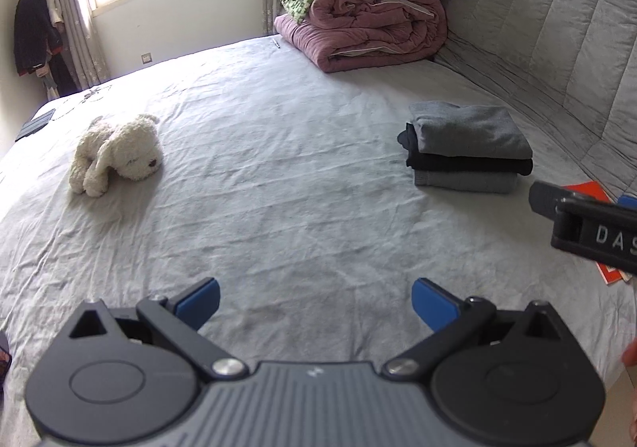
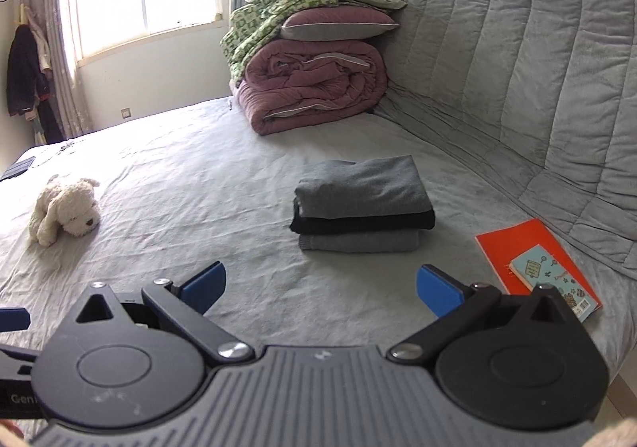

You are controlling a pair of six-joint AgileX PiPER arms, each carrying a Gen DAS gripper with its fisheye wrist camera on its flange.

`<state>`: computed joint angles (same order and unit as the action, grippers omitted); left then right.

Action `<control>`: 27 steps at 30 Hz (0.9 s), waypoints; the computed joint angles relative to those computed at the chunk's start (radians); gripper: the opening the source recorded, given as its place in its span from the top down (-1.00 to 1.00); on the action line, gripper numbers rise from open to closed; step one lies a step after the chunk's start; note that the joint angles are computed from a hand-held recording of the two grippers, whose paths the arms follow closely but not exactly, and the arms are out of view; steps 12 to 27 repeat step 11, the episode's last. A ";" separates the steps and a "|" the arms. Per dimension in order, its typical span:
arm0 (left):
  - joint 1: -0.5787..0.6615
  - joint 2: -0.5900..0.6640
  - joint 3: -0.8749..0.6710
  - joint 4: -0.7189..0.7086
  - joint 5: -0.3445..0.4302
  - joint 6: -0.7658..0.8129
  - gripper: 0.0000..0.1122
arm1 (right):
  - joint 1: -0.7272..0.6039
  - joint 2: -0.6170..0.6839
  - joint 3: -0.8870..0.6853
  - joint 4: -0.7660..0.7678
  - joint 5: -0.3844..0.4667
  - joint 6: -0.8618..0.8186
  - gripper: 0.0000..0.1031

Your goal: Fold clothes

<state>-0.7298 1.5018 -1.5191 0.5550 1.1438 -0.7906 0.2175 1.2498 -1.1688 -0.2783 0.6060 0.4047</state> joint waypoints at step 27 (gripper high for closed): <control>0.118 -0.183 0.255 0.003 -0.048 -0.011 -0.83 | 0.289 0.056 0.011 -0.221 0.032 0.241 -1.00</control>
